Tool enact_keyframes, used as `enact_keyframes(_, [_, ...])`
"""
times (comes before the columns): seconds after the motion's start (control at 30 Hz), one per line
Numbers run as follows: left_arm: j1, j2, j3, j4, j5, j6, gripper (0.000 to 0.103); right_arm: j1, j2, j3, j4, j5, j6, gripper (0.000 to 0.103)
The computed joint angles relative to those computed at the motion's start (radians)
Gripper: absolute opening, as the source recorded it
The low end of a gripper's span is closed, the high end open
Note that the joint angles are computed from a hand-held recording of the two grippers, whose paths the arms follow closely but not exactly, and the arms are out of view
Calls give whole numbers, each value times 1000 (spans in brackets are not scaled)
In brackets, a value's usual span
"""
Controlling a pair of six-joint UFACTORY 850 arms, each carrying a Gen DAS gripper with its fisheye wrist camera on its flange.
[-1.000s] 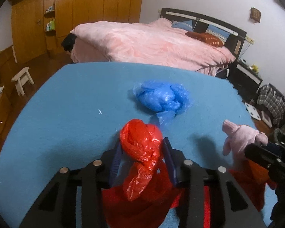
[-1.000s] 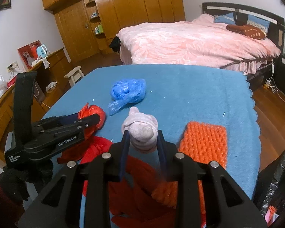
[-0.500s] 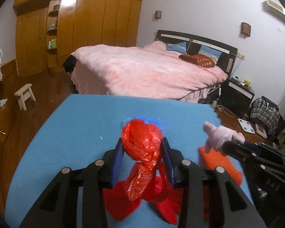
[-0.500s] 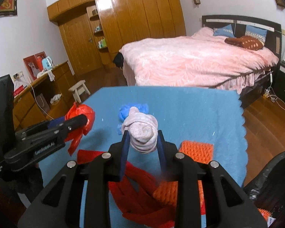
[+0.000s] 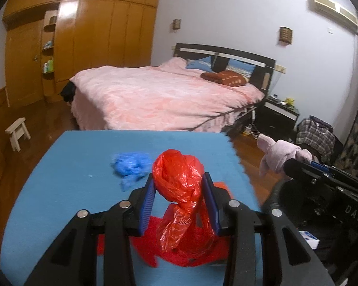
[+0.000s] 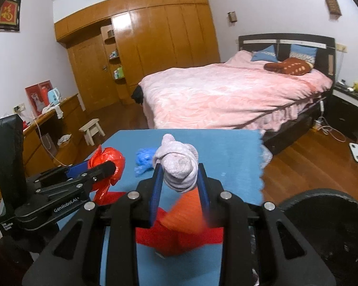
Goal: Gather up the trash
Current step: 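Carry the sock and red bag over the bin and open both grippers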
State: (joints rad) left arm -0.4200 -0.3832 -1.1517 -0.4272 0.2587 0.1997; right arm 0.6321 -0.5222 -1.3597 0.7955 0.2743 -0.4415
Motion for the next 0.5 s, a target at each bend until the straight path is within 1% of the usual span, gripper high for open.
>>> enact_keyframes(0.17, [-53,-18,-27,74,-11,-84,39,-18,96,135,144,46,-128,28])
enact_keyframes(0.27, [-90,-41,-56,142,-25,-148,39,-31,149,217,228,74,-183,28])
enact_keyframes(0.4, [-144,-75,-98,196,-43,-188,39,-49,207,312,308,100,-211,28])
enact_keyframes(0.5, [-180,-103,-131,275,-57,-250,39,-58,248,380,376,129,-252,28])
